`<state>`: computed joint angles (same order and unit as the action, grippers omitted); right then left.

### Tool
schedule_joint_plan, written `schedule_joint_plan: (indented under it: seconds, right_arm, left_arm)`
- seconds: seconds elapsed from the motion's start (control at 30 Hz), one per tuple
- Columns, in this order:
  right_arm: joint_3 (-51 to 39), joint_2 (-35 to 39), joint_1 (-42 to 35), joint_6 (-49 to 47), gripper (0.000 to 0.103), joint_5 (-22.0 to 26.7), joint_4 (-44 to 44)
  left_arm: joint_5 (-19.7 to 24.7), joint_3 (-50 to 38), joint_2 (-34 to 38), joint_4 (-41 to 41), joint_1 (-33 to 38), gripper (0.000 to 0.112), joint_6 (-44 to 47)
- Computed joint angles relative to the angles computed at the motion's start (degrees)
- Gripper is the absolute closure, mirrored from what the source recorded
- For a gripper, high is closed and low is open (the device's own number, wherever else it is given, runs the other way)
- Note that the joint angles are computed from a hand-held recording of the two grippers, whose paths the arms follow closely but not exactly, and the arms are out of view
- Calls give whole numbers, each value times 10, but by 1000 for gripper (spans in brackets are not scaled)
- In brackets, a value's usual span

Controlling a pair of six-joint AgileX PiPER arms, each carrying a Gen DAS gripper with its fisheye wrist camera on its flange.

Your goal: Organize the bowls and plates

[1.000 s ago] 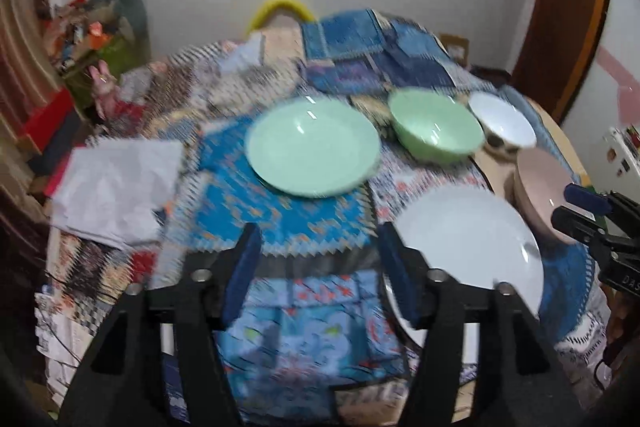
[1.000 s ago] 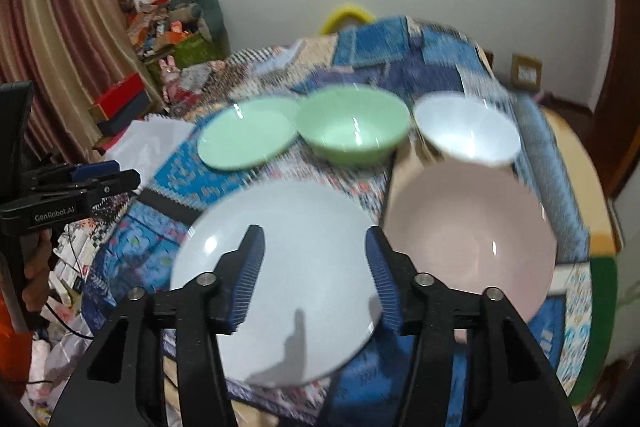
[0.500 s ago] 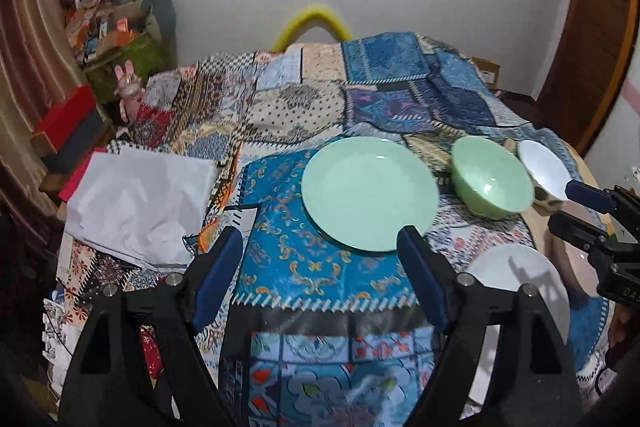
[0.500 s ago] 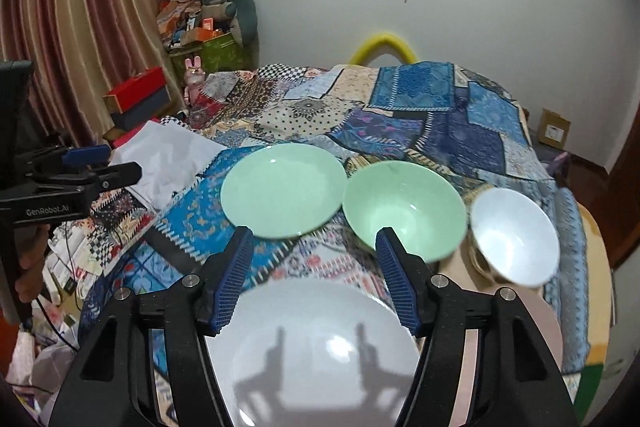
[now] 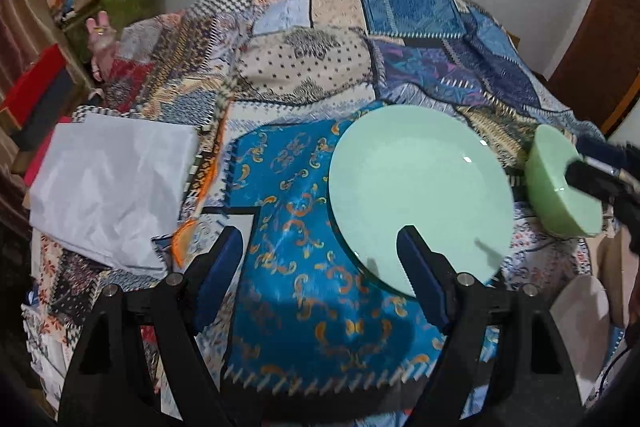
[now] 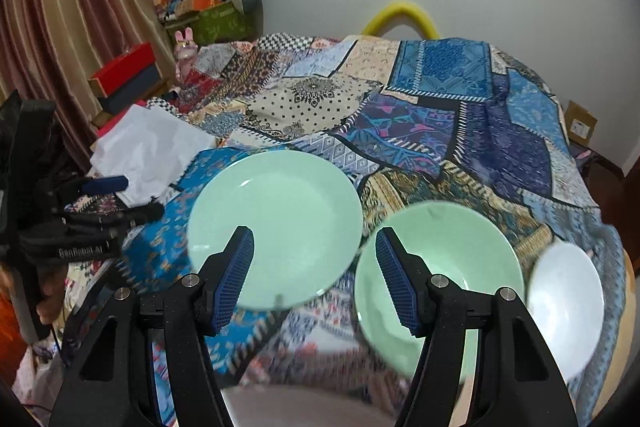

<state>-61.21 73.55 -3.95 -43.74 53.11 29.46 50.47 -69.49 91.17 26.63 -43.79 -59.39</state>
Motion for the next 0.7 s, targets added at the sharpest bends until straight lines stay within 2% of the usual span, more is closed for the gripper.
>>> schedule_joint_plan:
  seconds: [0.1,0.23,0.33,0.47,0.7]
  right_arm:
    - [-28,47,28,26,43,-10,-21]
    - [-66,110,51,54,44,-9,-49]
    - [-94,153,64,77,50,-4,-74]
    - [-129,202,76,102,62,9,-101]
    - [-172,244,94,154,61,27,-145]
  left_arm:
    - [-40,3,22,-30,24,34,36]
    - [-70,6,42,-62,42,51,76]
    - [-92,12,49,-83,51,59,102]
    - [-113,13,52,-120,62,70,143]
    - [-136,10,63,-146,65,73,165]
